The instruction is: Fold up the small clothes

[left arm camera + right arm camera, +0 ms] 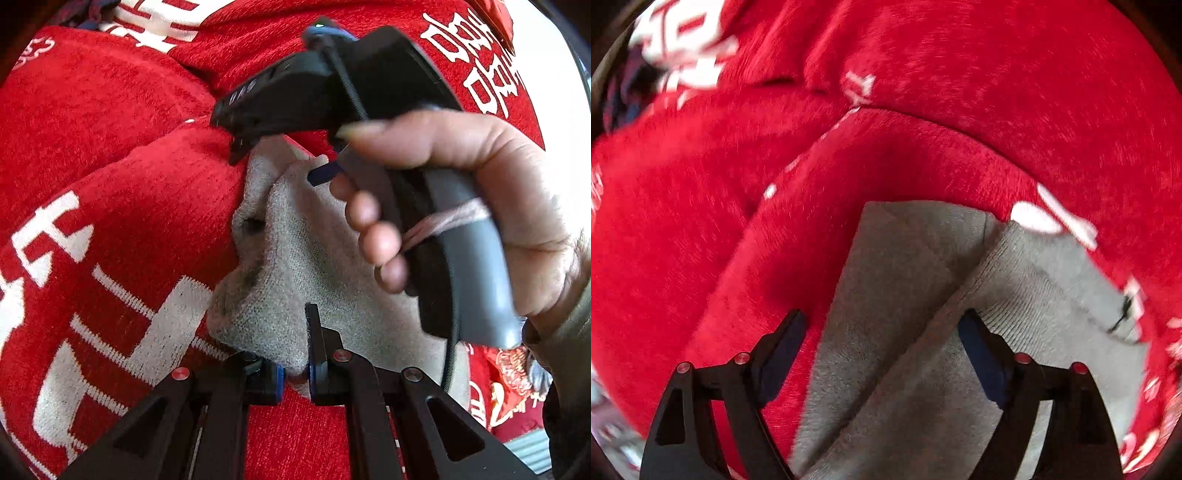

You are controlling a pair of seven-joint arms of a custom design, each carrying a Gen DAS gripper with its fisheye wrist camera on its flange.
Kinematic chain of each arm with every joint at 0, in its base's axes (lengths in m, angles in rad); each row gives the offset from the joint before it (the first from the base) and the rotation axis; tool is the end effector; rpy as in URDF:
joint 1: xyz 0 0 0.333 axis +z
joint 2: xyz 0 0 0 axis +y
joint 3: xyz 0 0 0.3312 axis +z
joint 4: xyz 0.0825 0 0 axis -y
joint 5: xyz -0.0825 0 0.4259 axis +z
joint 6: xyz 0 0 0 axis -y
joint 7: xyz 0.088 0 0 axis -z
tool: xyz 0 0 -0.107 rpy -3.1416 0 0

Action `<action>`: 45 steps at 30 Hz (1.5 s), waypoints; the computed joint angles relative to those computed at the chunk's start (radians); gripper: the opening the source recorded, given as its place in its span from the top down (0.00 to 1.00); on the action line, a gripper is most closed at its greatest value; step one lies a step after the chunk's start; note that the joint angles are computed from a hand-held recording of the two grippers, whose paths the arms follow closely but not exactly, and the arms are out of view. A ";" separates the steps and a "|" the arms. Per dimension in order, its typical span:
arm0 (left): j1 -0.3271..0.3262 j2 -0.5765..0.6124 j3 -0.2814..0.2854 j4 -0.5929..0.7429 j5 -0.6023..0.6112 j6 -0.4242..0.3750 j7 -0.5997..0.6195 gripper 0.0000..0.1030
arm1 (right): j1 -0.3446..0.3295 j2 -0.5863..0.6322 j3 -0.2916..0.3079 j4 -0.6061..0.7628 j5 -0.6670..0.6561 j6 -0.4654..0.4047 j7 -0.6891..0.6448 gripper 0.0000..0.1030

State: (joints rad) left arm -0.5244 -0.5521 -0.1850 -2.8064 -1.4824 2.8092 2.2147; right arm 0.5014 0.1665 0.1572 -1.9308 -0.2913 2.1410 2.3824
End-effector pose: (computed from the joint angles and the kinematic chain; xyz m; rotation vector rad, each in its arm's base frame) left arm 0.3247 -0.2070 0.3761 1.8654 -1.9447 1.2014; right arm 0.5150 0.3790 0.4027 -2.1784 2.1862 -0.3484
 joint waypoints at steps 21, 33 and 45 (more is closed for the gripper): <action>-0.046 -0.033 -0.074 -0.053 0.530 0.208 -0.421 0.90 | -0.069 -0.206 -0.015 -0.233 0.174 0.271 -0.064 0.84; 0.124 -0.125 -0.250 -0.066 0.862 0.130 -0.727 0.90 | -0.080 -0.317 -0.030 -0.321 0.247 0.334 -0.130 0.84; 0.192 -0.236 -0.396 0.019 1.149 0.006 -0.942 0.90 | -0.069 -0.532 -0.121 -0.488 0.451 0.410 -0.305 0.85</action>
